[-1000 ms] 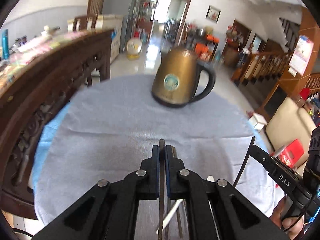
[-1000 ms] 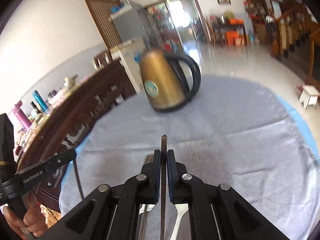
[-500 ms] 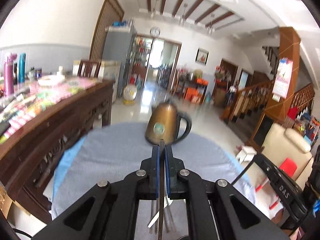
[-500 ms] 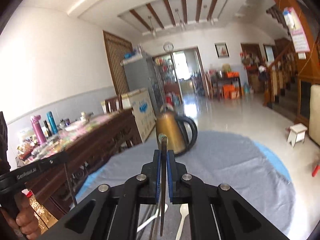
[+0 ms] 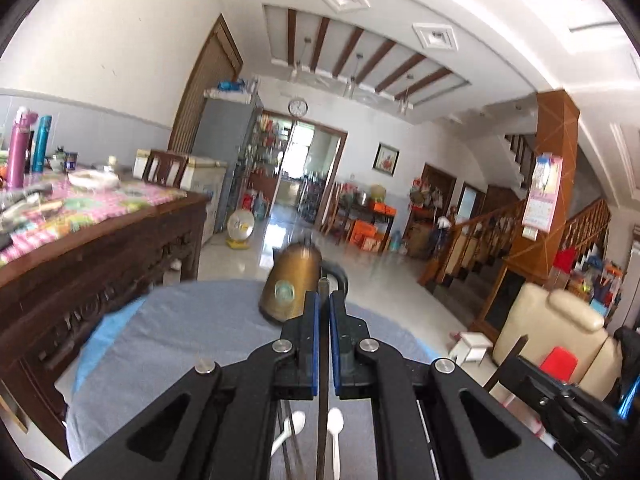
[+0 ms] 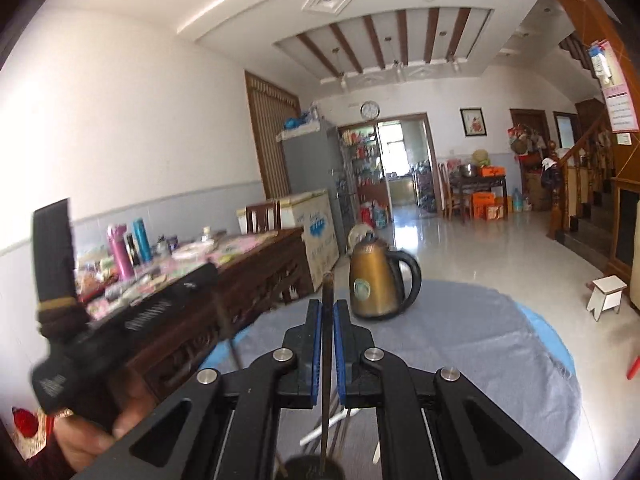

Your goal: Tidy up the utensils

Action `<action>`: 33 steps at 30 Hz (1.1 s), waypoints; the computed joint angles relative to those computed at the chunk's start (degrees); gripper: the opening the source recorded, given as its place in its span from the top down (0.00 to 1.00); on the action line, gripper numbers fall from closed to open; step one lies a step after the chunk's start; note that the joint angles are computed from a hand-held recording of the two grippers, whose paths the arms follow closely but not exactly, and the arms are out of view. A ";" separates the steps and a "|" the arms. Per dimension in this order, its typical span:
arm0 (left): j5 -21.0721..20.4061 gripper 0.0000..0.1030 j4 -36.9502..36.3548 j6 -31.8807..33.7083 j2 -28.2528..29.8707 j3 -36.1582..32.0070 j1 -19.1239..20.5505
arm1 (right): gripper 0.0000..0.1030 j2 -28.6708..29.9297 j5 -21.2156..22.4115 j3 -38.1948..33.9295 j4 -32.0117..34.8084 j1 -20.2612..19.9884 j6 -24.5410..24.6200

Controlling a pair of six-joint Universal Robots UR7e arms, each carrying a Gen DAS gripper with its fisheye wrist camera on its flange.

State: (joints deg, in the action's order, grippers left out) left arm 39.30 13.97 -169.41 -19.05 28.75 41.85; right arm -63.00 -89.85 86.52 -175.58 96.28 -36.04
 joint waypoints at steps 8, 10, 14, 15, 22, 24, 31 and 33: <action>-0.38 0.95 9.93 -5.67 4.41 -4.45 1.74 | 0.92 -0.01 -3.98 1.62 6.47 -1.57 -0.50; -0.30 0.85 7.84 -5.64 1.80 0.01 1.43 | 0.82 -0.58 -3.46 1.53 8.31 -2.34 0.56; -1.28 0.58 -3.29 -2.75 -6.02 13.12 0.47 | 0.45 -2.49 0.38 2.26 7.22 -4.32 4.42; -1.91 0.57 -6.56 -1.68 -8.23 16.63 0.18 | 0.44 -2.63 0.87 2.26 6.29 -4.32 4.98; -7.98 0.54 -8.20 -4.92 -12.35 22.76 0.47 | 0.45 -3.17 -0.07 2.65 2.17 -6.15 9.32; -9.65 0.54 -4.18 -9.59 -12.05 22.36 1.21 | 0.45 -2.86 -0.70 1.69 3.67 -6.93 11.42; -10.57 0.54 11.48 -23.50 -8.14 17.35 4.08 | 0.45 -0.92 -3.85 -1.66 6.84 -8.58 15.21; -9.59 0.54 15.48 -25.96 -6.43 14.99 4.90 | 0.45 -0.20 -5.10 -2.70 8.18 -8.92 15.46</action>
